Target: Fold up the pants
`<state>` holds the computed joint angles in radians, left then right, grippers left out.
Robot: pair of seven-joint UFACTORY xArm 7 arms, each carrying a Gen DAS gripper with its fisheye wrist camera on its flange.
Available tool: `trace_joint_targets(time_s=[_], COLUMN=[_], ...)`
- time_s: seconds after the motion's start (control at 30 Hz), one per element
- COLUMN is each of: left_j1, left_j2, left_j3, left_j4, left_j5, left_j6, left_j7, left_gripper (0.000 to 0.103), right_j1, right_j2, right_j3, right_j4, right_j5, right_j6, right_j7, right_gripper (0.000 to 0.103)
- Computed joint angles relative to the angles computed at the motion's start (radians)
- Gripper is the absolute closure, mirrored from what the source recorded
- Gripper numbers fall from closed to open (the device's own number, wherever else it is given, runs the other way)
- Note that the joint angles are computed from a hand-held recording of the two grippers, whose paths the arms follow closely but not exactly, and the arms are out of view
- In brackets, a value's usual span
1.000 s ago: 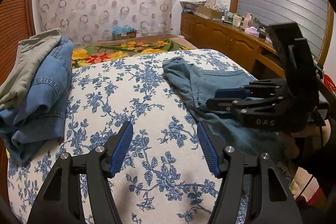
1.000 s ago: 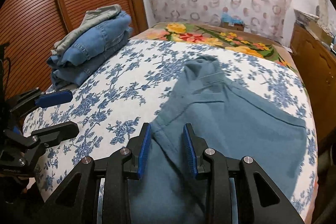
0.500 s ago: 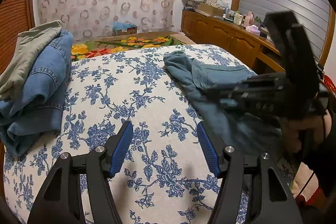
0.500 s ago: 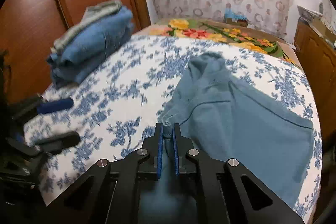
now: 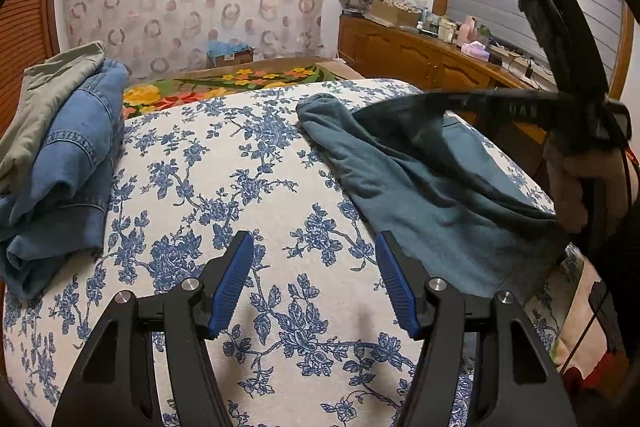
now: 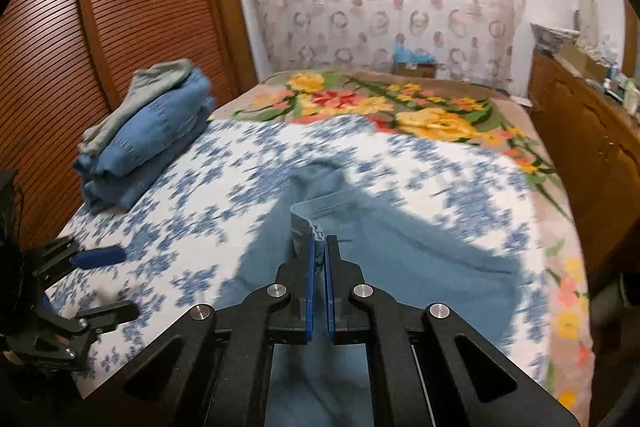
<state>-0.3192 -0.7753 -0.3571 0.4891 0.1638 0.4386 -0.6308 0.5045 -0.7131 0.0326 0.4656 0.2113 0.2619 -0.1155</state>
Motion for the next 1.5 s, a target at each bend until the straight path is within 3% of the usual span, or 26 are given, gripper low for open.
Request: trace_joint_targets(time_s=[0.37, 0.67, 0.77, 1.07, 1.23, 1.37, 1.5], left_j1=[-0.006, -0.018, -0.022, -0.042, -0.052, -0.058, -0.062], left_j2=[0.008, 0.035, 0.044, 0.056, 0.072, 0.086, 0.090], left_j3=[-0.008, -0.013, -0.016, -0.016, -0.020, -0.025, -0.030], left_j4=[0.007, 0.016, 0.022, 0.028, 0.036, 0.046, 0.053], left_j5=[0.002, 0.002, 0.004, 0.002, 0.001, 0.003, 0.007], left_j6=[-0.003, -0.006, -0.004, -0.002, -0.005, -0.002, 0.005], left_j7=[-0.006, -0.006, -0.006, -0.007, -0.004, -0.003, -0.004], left_gripper=[0.039, 0.039, 0.039, 0.039, 0.039, 0.039, 0.039], right_j1=[-0.224, -0.292, -0.338, -0.254, -0.222, -0.190, -0.188], right_j2=[0.009, 0.065, 0.076, -0.033, -0.215, -0.372, -0.515], right_j3=[0.012, 0.044, 0.092, 0.017, 0.007, -0.008, 0.003], right_j4=[0.043, 0.080, 0.089, -0.001, -0.105, -0.177, -0.229], right_j5=[-0.095, -0.147, -0.191, -0.159, -0.130, -0.099, -0.086], right_j6=[0.045, 0.060, 0.075, 0.135, 0.206, 0.280, 0.351], right_j7=[0.052, 0.112, 0.162, 0.104, 0.088, 0.077, 0.082], right_gripper=[0.099, 0.098, 0.090, 0.082, 0.081, 0.067, 0.066])
